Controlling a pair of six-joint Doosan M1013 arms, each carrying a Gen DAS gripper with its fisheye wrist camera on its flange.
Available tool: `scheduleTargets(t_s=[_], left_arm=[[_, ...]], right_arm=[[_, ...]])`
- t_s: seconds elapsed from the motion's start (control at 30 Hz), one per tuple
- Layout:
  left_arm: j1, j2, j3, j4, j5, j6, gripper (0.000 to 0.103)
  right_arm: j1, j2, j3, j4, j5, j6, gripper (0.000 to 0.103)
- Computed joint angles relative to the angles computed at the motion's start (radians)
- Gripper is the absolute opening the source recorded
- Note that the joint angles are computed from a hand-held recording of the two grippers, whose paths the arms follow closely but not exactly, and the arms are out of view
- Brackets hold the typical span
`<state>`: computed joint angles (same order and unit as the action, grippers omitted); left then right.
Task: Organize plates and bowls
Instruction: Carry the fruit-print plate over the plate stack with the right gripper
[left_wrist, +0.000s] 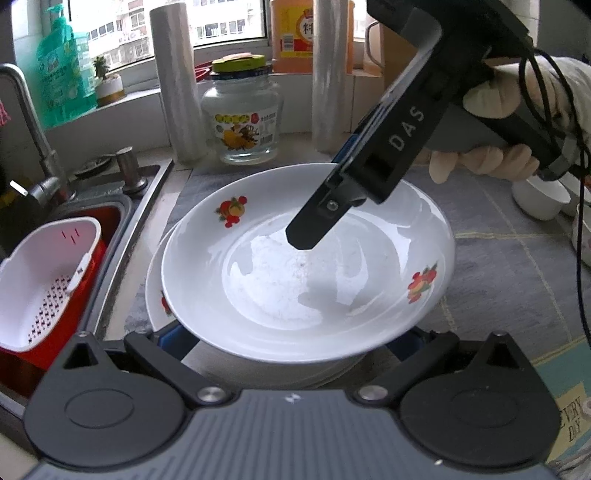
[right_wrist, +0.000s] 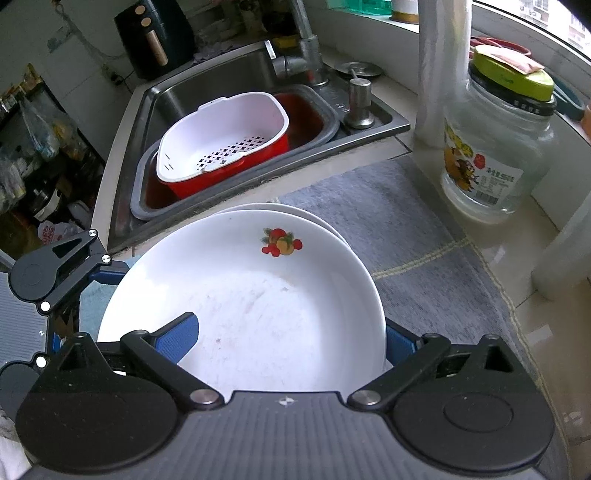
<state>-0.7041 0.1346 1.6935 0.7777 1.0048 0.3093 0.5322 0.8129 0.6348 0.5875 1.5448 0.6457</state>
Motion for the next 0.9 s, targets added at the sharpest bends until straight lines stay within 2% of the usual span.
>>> scheduleTargets(t_s=[0.43,0.9], left_arm=[[0.02,-0.013,0.009,-0.069,-0.031,0.008,0.102],[0.037,-0.009,-0.018,-0.14,-0.008,0.07,0.102]], right_arm=[[0.009,-0.003,0.012,-0.031,-0.011,-0.016,0.103],[0.015,-0.005,0.009,-0.059,-0.015,0.001,0.103]])
